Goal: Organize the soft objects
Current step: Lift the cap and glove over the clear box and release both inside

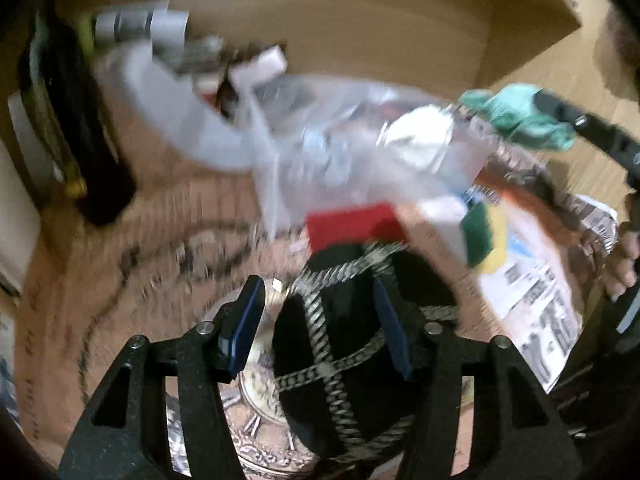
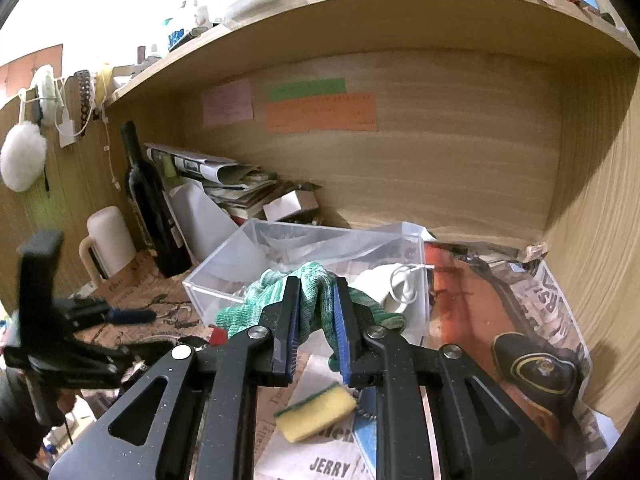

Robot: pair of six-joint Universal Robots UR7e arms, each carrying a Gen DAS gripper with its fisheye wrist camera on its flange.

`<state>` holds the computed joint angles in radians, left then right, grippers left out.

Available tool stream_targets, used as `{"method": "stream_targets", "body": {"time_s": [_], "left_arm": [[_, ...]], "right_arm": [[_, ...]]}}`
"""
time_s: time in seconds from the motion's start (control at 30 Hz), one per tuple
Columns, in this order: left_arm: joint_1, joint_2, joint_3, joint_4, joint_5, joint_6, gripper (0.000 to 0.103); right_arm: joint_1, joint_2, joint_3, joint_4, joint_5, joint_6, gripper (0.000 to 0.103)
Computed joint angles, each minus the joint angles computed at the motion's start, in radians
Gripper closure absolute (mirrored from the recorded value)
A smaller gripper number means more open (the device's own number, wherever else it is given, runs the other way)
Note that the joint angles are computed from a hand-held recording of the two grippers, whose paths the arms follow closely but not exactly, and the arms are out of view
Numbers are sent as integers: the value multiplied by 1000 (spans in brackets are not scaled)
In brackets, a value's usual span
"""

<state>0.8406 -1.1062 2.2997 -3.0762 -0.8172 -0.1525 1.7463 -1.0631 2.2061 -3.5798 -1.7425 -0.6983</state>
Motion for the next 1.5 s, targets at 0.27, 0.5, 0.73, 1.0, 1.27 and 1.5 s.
{"method": "stream_targets", "body": {"time_s": [0.27, 0.5, 0.73, 1.0, 1.27, 1.5], "left_arm": [[25, 2, 21, -72, -40, 1, 80], [-37, -38, 40, -108, -15, 2, 88], [-88, -72, 14, -198, -9, 64, 92], [-90, -40, -56, -286, -14, 179, 93], [-57, 15, -166, -296, -24, 228, 93], [-20, 124, -299, -360, -42, 304, 93]], "right_arm": [[-3, 6, 1, 5, -7, -1, 88], [-10, 8, -7, 10, -3, 4, 88], [-11, 6, -17, -6, 11, 11, 88], [-10, 19, -47, -14, 25, 36, 88], [-8, 51, -95, 4, 15, 58, 88], [0, 119, -175, 54, -27, 57, 88]]}}
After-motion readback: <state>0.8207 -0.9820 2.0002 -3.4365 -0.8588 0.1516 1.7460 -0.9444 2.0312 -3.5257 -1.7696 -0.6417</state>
